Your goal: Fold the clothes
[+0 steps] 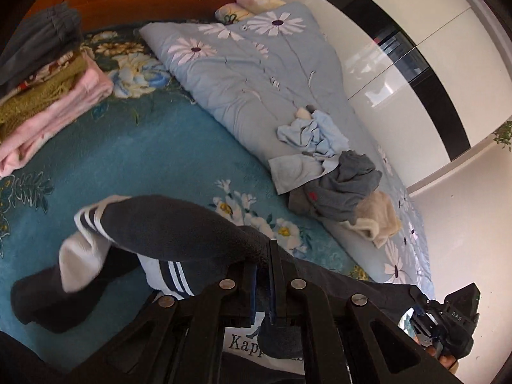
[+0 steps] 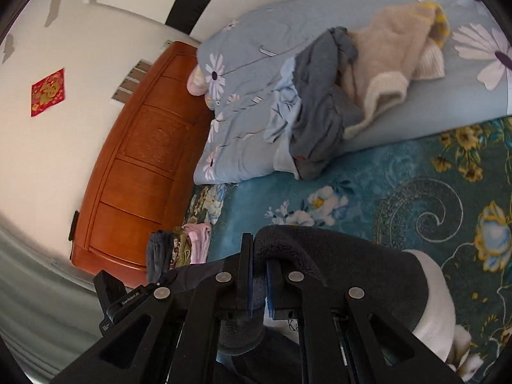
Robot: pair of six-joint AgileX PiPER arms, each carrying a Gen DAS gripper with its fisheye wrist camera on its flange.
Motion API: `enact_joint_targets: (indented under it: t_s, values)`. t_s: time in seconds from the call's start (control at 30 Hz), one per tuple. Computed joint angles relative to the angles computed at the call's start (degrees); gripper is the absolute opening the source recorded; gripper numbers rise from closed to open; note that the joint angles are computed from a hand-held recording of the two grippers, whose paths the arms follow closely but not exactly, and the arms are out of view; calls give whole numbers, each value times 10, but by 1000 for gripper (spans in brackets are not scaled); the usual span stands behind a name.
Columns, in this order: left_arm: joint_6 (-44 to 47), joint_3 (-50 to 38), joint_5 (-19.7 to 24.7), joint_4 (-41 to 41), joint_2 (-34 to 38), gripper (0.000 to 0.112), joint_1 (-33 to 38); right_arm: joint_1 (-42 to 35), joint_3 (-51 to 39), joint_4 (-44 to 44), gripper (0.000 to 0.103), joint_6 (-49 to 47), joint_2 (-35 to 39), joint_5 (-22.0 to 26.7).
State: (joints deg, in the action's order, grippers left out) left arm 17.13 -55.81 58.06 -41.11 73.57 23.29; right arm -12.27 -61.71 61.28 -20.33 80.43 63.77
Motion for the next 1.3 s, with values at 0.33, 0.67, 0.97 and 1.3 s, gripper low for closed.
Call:
enact_joint_targets:
  t_s: [0.33,0.67,0.97,1.3]
  values:
    - [-126,-217,-28,93,168,5,-132,-12,-142,35,6,26,195,-33]
    - [-196,-319,-5,151,334,10,-197,-14,-158,37,6,82,289,-101]
    - [-61,-185,2,32,252,48,-38,33,-217,-76,9,177,338,-139]
    - [-60,-127,7,208,235,57,224,39,-185,-171,46,193,244,-142]
